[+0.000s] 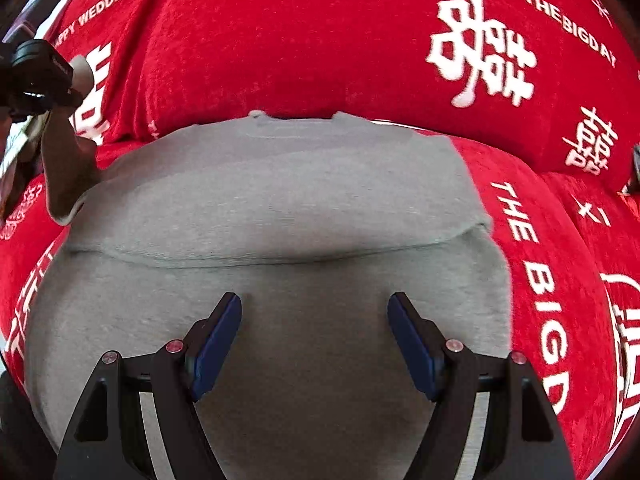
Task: Fold small clothes
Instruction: 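Carry the held sleeve across the sweater body with the left gripper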
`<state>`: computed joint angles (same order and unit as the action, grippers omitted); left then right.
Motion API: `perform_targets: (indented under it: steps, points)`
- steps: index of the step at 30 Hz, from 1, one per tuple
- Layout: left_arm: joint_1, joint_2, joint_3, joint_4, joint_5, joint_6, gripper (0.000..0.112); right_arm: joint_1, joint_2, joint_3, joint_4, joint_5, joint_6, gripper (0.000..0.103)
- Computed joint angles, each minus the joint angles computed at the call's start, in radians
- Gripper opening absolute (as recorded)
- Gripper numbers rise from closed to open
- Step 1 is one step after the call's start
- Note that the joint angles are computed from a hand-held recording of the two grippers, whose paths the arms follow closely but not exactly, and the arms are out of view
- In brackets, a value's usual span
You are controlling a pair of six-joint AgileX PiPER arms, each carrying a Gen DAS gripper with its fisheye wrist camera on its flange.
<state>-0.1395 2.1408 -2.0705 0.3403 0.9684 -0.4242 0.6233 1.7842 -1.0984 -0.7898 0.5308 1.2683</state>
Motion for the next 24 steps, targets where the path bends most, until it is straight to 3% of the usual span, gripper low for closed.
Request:
perform_targets:
  steps: [3,24]
  points:
    - [-0.05,0.01,-0.016,0.014,0.018,-0.017,0.011,-0.016,-0.023,0.02,-0.006,0.012,0.009,0.079]
    - [-0.353,0.114,-0.186,0.098,0.141,-0.073,0.011,-0.181,-0.198,0.218,-0.061,-0.112,0.078,0.079]
